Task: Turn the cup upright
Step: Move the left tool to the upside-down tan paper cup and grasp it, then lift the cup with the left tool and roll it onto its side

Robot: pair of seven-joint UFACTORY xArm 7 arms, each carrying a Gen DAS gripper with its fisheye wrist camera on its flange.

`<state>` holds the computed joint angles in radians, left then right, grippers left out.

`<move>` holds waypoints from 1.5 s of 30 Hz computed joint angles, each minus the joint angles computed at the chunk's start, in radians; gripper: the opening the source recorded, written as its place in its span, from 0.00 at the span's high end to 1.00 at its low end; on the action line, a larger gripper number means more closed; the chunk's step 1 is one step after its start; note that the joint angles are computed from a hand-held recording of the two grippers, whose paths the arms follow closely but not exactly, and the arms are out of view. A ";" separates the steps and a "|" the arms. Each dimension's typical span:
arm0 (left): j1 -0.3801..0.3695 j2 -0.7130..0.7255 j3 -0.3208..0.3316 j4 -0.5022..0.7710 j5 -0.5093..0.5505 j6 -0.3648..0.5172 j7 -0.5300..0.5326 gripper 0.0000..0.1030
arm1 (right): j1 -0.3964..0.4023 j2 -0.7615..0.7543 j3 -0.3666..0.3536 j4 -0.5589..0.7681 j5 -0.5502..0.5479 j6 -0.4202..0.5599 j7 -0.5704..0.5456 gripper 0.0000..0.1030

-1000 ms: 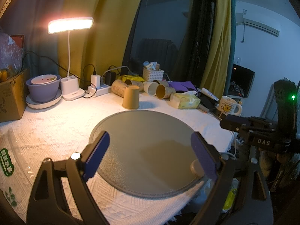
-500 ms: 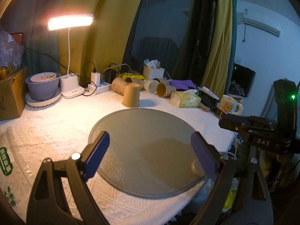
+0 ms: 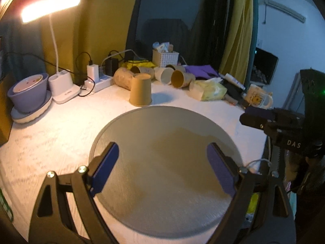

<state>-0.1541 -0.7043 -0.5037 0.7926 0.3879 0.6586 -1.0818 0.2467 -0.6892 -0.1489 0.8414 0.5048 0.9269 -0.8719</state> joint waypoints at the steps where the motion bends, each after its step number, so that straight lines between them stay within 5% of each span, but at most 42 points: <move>1: 0.003 0.013 0.007 0.004 0.003 -0.004 0.010 0.13 | 0.003 0.015 0.000 0.005 0.003 -0.009 -0.004 0.62; 14: 0.067 0.265 0.128 0.127 0.083 -0.092 0.109 0.13 | -0.003 0.294 0.038 0.153 0.072 -0.104 -0.045 0.62; 24: 0.038 0.500 0.231 0.287 0.158 -0.106 0.162 0.13 | -0.040 0.486 0.099 0.285 0.127 -0.133 -0.123 0.62; 37: -0.070 0.765 0.373 0.529 0.231 -0.006 0.228 0.13 | -0.130 0.672 0.169 0.457 0.181 -0.083 -0.137 0.62; 41: -0.097 0.824 0.398 0.590 0.156 0.040 0.313 0.14 | -0.152 0.695 0.178 0.476 0.182 -0.071 -0.132 0.62; 42: -0.100 0.836 0.404 0.603 0.134 0.046 0.337 0.16 | -0.156 0.698 0.181 0.477 0.182 -0.070 -0.131 0.62; 44: -0.109 0.846 0.414 0.614 0.112 0.049 0.358 0.38 | -0.162 0.703 0.184 0.480 0.181 -0.069 -0.130 0.62; 45: -0.113 0.847 0.418 0.616 0.110 0.052 0.367 0.38 | -0.165 0.705 0.186 0.482 0.182 -0.070 -0.129 0.62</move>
<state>-0.2674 0.1429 -0.0856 1.4084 0.4976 0.7101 -0.7151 0.0821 0.0154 0.0372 1.3231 0.6867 0.8573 -1.0009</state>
